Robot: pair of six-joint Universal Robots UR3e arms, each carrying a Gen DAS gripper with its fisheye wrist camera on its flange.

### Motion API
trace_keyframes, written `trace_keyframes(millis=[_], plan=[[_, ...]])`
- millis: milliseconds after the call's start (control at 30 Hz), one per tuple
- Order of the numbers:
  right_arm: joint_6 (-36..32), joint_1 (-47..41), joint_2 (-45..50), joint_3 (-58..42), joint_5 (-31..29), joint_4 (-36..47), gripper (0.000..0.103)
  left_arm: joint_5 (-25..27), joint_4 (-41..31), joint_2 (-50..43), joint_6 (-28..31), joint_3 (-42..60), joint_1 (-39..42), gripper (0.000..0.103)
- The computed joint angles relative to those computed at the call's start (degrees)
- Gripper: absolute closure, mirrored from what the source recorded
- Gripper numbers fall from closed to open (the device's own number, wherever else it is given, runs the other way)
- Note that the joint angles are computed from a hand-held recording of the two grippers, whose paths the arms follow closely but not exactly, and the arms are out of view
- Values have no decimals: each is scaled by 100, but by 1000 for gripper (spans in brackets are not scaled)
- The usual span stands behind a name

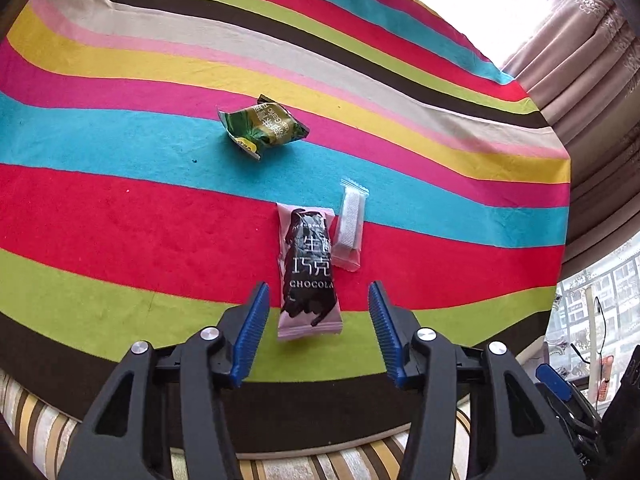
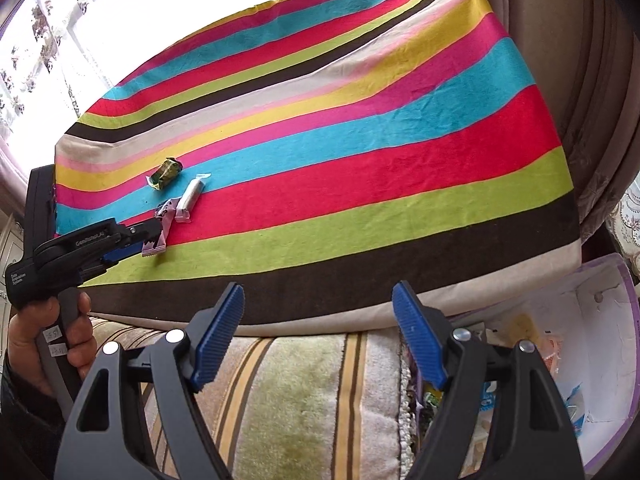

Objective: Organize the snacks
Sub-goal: 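Grasp the pink chocolate bar with the left gripper while the right grasps the clear bar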

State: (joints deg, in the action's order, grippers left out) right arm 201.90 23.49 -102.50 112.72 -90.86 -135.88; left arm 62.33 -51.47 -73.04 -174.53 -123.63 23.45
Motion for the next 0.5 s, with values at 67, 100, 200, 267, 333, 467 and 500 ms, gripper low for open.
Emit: trace_keyframes(millis=[67, 100, 200, 267, 333, 467, 500], plan=[[11, 64, 178, -146, 0, -39, 26, 217, 114, -351, -21, 185, -133, 77], [18, 97, 272, -224, -3, -52, 26, 197, 131, -367, -3, 190, -91, 78], [18, 179, 548, -447, -10, -94, 26, -54, 80, -80, 130, -18, 296, 79], [-4, 191, 700, -558, 16, -105, 26, -275, -62, 126, 253, -142, 594, 79], [-15, 238, 903, -724, 24, -107, 26, -413, -175, 249, 380, -222, 782, 80], [6, 425, 1479, -1228, -65, -180, 26, -681, -307, 413, 563, -356, 1039, 80], [26, 493, 1674, -1418, -97, -190, 26, -752, -357, 467, 604, -393, 1118, 80]])
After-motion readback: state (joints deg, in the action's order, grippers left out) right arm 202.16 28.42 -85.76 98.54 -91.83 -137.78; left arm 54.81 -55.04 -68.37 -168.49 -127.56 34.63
